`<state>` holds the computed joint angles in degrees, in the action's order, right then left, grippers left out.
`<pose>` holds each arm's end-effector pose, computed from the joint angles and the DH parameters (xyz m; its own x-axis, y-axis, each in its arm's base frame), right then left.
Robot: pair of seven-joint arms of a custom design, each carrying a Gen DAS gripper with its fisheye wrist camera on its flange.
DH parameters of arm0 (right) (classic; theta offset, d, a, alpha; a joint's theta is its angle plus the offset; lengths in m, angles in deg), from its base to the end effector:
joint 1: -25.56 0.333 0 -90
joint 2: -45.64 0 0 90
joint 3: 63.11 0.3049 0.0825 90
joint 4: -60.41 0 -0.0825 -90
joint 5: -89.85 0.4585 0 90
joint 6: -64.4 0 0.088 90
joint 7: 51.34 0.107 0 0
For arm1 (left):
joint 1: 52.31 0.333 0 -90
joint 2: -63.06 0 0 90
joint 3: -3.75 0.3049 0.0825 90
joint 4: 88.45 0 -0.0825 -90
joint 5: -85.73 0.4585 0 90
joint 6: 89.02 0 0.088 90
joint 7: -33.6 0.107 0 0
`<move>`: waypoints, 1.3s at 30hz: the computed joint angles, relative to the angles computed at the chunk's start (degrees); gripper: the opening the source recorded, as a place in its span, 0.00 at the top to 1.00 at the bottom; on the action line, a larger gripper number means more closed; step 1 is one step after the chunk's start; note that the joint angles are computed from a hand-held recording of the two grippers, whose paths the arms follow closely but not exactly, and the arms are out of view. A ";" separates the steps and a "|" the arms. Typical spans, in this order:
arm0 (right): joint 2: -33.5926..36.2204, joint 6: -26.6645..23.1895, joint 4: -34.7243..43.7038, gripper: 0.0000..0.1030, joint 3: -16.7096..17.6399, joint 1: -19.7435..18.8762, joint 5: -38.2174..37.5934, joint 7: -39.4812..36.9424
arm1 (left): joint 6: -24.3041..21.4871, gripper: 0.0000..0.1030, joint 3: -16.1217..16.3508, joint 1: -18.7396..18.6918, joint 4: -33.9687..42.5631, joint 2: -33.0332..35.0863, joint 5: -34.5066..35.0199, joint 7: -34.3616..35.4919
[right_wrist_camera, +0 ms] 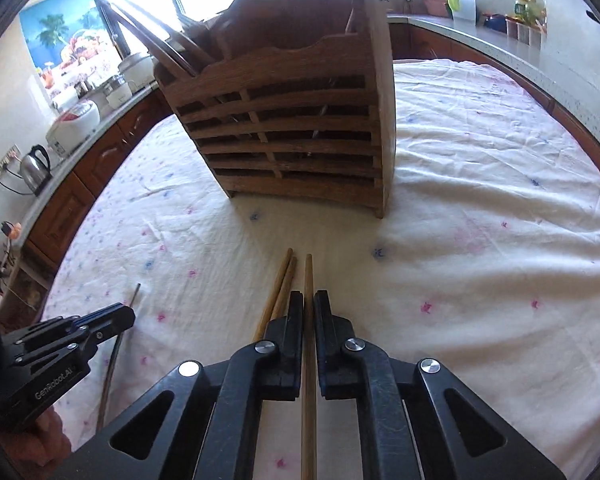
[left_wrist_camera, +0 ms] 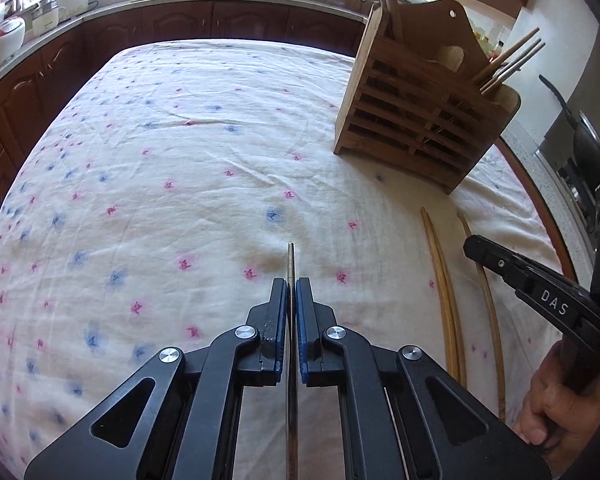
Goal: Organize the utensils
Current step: 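Lift the metal chopstick with the left gripper while the right gripper grasps a wooden chopstick, then carry the left gripper's chopstick into the holder while the right gripper lowers its chopstick there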
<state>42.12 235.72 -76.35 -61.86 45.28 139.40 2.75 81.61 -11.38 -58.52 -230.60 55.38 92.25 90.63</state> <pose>0.5538 0.1545 0.3404 0.2526 -0.9388 -0.2343 -0.7825 -0.0558 -0.6201 0.5190 -0.2104 0.3462 0.0196 -0.9758 0.2176 -0.8254 -0.1386 -0.5473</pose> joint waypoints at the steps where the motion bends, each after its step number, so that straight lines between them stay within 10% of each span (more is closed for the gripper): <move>1: -1.47 -0.76 -0.71 0.95 -0.44 0.41 3.62 -2.83 | 0.58 0.96 0.96 -1.27 -1.26 -1.46 -2.90 1.72; 12: -17.71 -2.29 -8.65 0.95 -6.76 7.38 21.67 -17.93 | 5.95 0.96 4.26 -7.94 -10.88 -16.17 -21.06 14.06; 39: -34.56 7.07 -15.83 0.95 -24.74 25.38 11.33 -14.63 | 8.99 0.96 0.53 -6.24 -13.95 -26.14 -24.12 15.48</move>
<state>7.56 242.79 -92.18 -86.60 70.66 150.73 -11.88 90.60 -10.85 -64.76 -244.55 29.23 68.13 106.10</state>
